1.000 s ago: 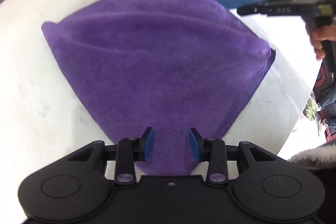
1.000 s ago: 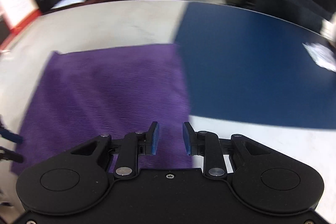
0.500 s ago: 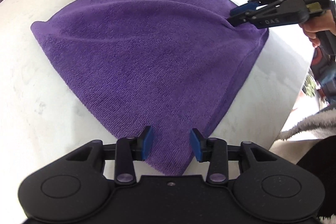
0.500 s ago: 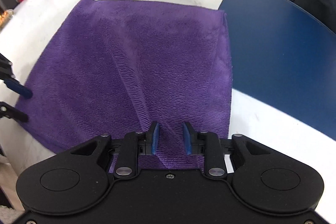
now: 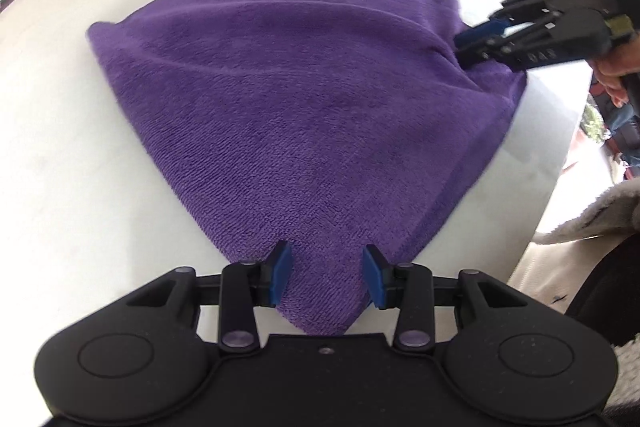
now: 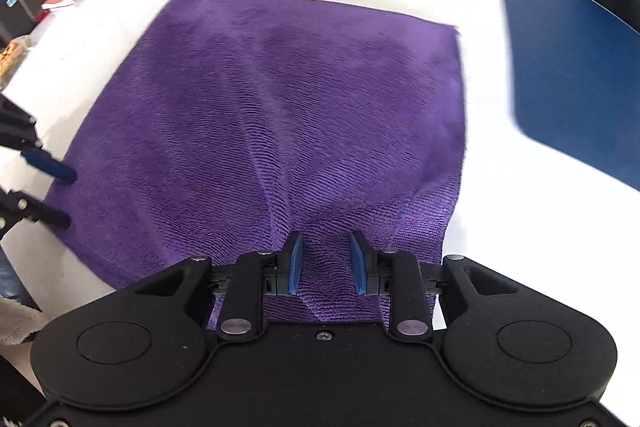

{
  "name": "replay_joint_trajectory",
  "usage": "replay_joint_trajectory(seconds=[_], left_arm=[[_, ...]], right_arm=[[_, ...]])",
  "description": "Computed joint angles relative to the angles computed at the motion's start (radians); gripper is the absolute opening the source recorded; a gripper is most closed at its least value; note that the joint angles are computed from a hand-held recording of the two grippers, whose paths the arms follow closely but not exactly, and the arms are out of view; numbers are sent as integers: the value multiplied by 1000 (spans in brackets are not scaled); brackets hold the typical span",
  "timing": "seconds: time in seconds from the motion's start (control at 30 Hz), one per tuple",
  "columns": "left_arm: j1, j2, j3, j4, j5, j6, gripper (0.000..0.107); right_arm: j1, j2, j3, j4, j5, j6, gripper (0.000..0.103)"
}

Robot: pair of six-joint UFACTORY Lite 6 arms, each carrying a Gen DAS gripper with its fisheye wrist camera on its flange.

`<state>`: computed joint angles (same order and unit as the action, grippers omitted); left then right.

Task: Fold towel

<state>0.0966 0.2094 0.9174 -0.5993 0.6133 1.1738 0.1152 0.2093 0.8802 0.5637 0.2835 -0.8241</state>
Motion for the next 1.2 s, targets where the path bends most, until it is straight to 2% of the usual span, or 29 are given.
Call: replay_joint_trajectory(seconds=[0.13,0.27,0.33,0.47,0.57,0.63,0.73,0.8,1.0,1.2], left_arm=[[-10,-14,-11,14,-40,-106,37],[-13,-74,-39,-45,-57,-115,37],[-13,-92,-41,-47,-86,-153,37],[-64,-51,10,31,-178,-352,38],[-125,17,66,134,-232,-561,38],[-158,55,87,177,-260,-656,38],[-199,98,111,276,-292,-800,39],[-221,93,107,357,-304,-883,41],[-226,104,115,394,-301,-919,44],[-229,102,122,418,-287,-938,46]], right_arm=[[93,-7,3,-80,-17,171,28],[-14,-139,-28,-166,22,254,29],[-100,-169,4,-128,68,177,31],[-232,-175,77,76,162,-115,34],[-274,-80,174,224,237,-265,34],[-266,-42,223,239,256,-274,34],[-247,59,274,355,219,-394,34],[-211,158,361,396,187,-402,34],[-197,446,681,368,215,-286,33],[-193,583,824,333,246,-194,31]])
